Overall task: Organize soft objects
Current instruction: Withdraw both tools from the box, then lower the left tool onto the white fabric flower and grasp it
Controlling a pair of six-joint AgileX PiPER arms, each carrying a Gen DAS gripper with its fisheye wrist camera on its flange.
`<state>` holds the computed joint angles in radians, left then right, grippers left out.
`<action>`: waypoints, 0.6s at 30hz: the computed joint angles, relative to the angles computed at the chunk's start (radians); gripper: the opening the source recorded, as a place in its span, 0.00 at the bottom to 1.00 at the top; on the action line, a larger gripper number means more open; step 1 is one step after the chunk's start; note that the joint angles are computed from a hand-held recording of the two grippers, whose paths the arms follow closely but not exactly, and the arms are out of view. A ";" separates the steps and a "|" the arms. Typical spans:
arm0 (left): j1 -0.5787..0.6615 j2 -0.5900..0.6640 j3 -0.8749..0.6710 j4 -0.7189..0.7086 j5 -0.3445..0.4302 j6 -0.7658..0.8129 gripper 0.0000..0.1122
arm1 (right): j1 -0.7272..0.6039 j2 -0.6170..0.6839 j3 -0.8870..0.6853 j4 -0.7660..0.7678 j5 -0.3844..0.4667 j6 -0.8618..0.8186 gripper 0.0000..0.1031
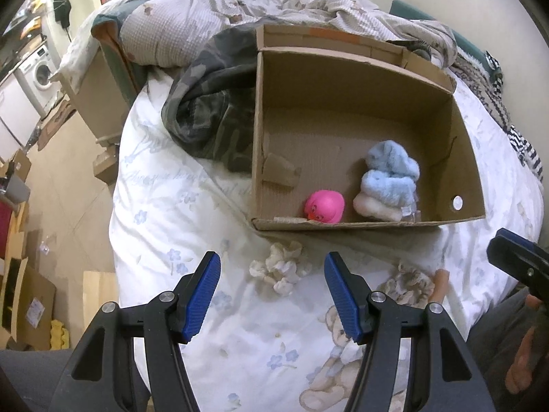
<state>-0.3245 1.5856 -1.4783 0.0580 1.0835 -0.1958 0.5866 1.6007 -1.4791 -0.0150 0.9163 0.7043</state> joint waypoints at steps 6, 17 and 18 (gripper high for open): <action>0.051 0.008 0.011 -0.049 0.014 0.009 0.53 | 0.000 0.007 0.000 0.039 0.015 -0.015 1.00; 0.109 0.041 -0.013 -0.019 0.045 -0.040 0.53 | -0.023 0.080 -0.012 0.170 0.065 -0.093 1.00; 0.113 0.043 -0.011 -0.027 0.044 -0.037 0.53 | -0.023 0.084 -0.015 0.170 0.069 -0.094 1.00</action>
